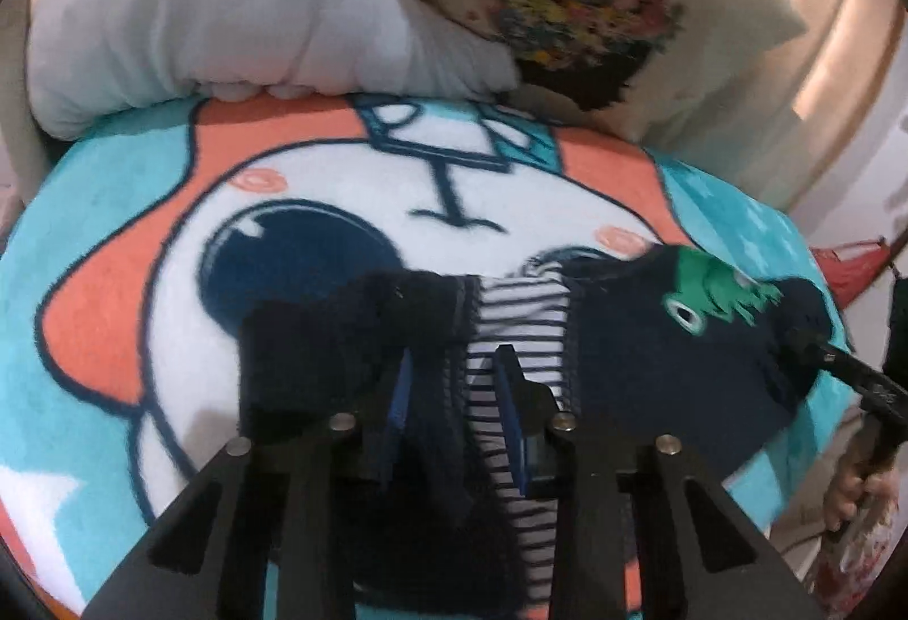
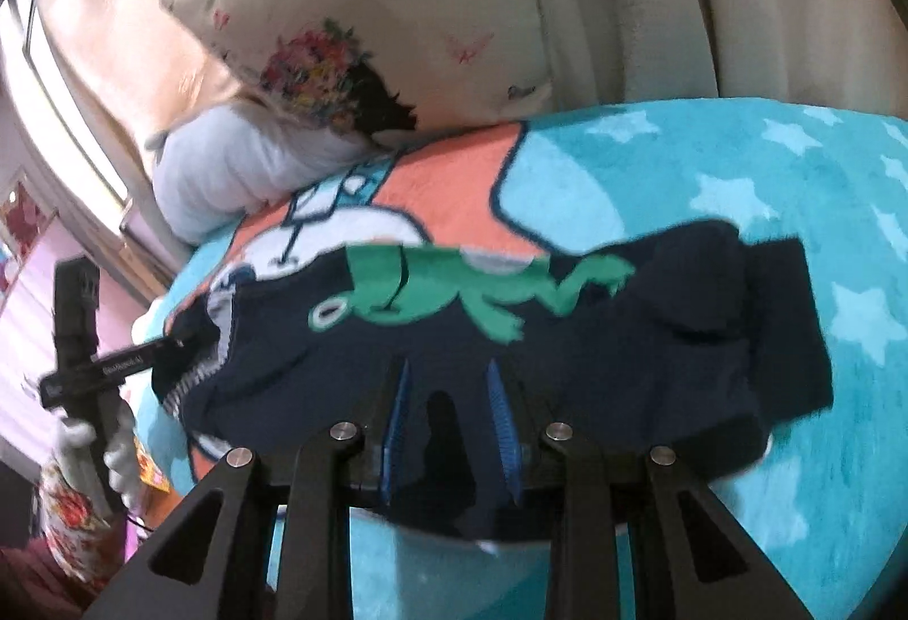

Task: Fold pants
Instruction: 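Grasp the pants leg end with the left gripper while the right gripper grasps the cuff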

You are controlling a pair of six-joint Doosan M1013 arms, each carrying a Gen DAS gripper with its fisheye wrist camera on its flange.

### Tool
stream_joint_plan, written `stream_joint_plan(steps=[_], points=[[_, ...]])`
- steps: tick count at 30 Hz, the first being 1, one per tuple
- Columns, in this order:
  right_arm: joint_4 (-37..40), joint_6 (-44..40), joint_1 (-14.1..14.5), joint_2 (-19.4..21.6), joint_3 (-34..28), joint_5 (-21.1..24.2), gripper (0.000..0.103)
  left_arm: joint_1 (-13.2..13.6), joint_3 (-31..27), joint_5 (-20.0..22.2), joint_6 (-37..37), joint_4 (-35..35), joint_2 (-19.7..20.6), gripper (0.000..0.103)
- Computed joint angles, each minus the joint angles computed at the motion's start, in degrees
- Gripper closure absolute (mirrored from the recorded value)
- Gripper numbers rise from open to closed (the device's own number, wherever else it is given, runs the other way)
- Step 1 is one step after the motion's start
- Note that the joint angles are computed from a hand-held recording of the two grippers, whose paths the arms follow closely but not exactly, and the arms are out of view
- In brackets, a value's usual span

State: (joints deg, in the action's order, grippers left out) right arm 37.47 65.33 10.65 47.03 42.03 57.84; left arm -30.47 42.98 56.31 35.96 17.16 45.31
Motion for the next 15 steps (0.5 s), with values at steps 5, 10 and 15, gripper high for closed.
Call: stream_joint_plan(steps=[5, 10, 15], points=[[2.6, 1.7, -0.8, 0.5, -0.5, -1.5, 0.062, 0.6, 3.9, -5.3, -1.2, -0.4, -1.6, 0.075], [0.0, 6.4, -2.3, 0.8, 0.3, -3.1, 0.064, 0.9, 6.6, -9.3, -1.3, -1.3, -2.8, 0.075], [-5.0, 14.2, -3.9, -1.3, 4.0, -10.1, 0.064, 0.9, 6.7, -9.9, -1.5, -0.9, -2.8, 0.075]])
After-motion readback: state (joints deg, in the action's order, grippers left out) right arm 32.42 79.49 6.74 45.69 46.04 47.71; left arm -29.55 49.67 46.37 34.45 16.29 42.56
